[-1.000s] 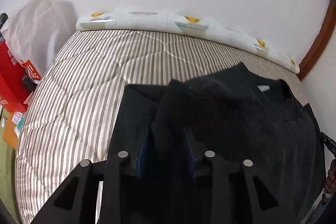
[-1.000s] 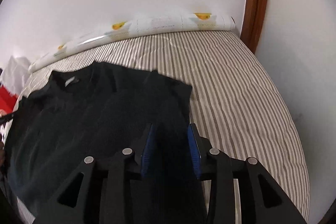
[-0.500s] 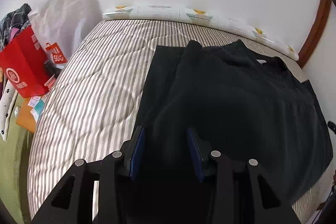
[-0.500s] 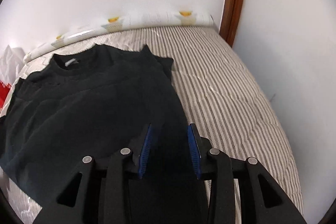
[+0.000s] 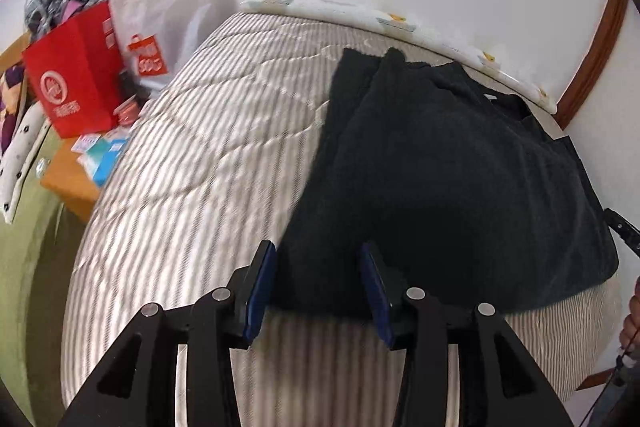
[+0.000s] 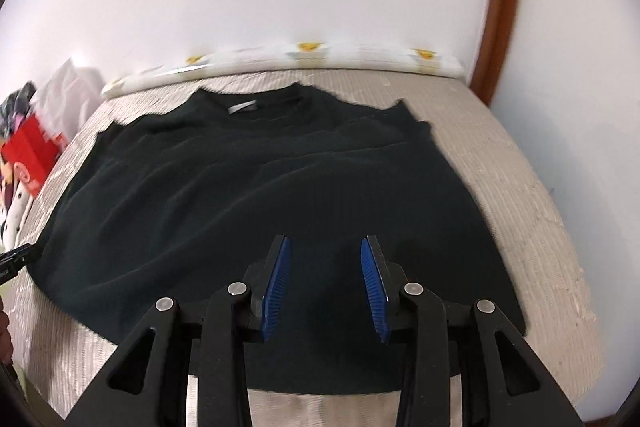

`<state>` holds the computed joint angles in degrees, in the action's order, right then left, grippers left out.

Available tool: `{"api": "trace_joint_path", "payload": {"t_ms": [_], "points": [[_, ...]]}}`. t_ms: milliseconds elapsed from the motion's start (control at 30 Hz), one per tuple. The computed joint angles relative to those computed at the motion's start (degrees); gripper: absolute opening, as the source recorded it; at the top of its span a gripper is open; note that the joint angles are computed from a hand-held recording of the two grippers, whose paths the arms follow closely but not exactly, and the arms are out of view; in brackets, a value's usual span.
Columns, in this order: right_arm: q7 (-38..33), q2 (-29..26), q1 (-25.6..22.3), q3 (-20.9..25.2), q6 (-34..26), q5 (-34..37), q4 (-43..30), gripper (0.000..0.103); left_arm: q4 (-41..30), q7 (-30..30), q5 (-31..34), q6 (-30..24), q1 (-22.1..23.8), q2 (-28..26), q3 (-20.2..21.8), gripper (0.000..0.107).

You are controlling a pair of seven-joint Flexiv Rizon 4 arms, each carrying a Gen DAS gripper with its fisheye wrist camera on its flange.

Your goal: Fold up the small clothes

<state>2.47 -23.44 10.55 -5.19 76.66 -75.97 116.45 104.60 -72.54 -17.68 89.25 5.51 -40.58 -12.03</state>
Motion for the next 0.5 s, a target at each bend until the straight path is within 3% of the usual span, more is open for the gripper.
{"api": "trace_joint_path", "payload": {"t_ms": [100,167,233,300,500], "points": [[-0.19,-2.3,2.03,0.74,0.26,0.26,-2.17,0.043,3.64,2.12,-0.89,-1.81,3.97,1.78,-2.85,0.044],[-1.47,-4.44,3.64,0.93,0.78,0.53,-4.27,0.046,5.33,2.26,-0.89,-2.17,4.56,2.6,-2.61,0.044],[-6.92,-7.17,5.94,2.3,-1.52,5.8,-7.26,0.046,7.38,2.32,-0.51,-0.83,3.94,3.55,-0.92,0.044],[-11.0,-9.99,7.89,3.48,-2.02,10.3,-10.43,0.046,9.28,3.21,-0.42,0.19,5.56,4.15,-1.76,0.044],[-22.06,-16.04,14.38,5.87,-3.29,18.18,-18.08,0.046,14.04,7.27,0.02,3.89,17.78,4.07,-13.3,0.051]]}}
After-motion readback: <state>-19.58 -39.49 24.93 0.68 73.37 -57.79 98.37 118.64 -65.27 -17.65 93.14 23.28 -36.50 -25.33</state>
